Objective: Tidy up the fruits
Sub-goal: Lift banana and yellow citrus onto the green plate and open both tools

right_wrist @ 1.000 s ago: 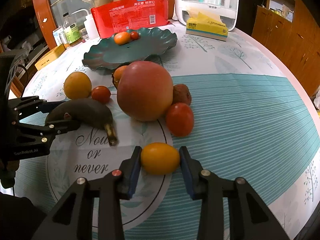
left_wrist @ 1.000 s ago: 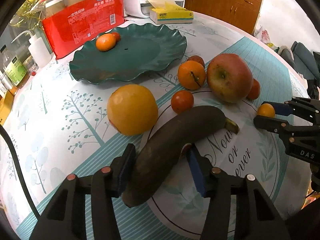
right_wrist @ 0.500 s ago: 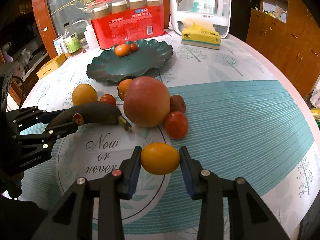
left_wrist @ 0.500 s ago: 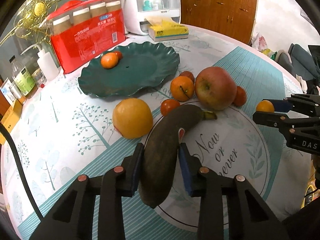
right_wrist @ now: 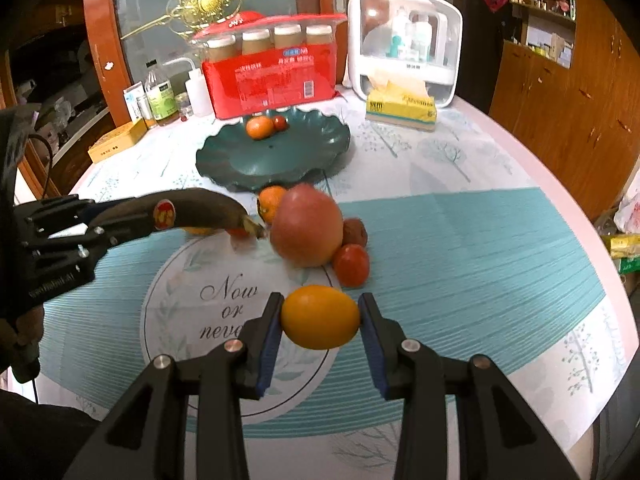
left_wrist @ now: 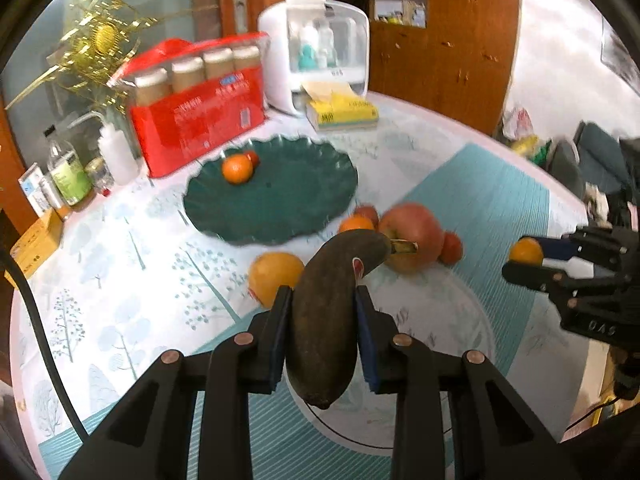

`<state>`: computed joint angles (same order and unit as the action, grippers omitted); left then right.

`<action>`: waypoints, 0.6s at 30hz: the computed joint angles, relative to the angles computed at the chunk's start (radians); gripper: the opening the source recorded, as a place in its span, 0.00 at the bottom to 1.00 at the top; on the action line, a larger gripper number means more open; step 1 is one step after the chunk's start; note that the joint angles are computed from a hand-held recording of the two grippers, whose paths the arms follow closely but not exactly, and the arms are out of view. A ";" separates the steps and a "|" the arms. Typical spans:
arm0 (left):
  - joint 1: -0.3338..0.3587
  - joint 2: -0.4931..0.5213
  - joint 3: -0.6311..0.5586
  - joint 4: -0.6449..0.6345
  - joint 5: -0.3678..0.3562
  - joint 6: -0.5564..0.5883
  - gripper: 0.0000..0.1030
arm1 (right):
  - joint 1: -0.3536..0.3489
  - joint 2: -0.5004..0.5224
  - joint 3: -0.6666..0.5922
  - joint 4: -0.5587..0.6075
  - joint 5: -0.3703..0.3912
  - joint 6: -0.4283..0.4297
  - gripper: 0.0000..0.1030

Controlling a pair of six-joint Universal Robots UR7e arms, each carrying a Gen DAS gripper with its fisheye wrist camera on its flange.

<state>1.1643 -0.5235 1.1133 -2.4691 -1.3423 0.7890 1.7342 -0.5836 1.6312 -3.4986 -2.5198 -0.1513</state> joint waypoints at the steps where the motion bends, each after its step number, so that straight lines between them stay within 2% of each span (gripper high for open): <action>1: -0.003 -0.004 0.001 -0.009 -0.004 -0.012 0.28 | 0.002 -0.005 -0.001 -0.003 0.002 -0.010 0.37; 7: -0.026 -0.021 0.001 -0.070 -0.009 -0.088 0.28 | 0.001 -0.039 -0.016 -0.012 0.039 -0.078 0.37; 18: -0.066 0.046 -0.087 -0.222 0.055 -0.210 0.27 | -0.041 -0.109 -0.088 0.079 0.204 -0.251 0.37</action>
<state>1.0988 -0.4771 1.0267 -2.6909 -1.2877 0.5787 1.6937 -0.6930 1.5436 -3.4199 -2.3156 -0.4027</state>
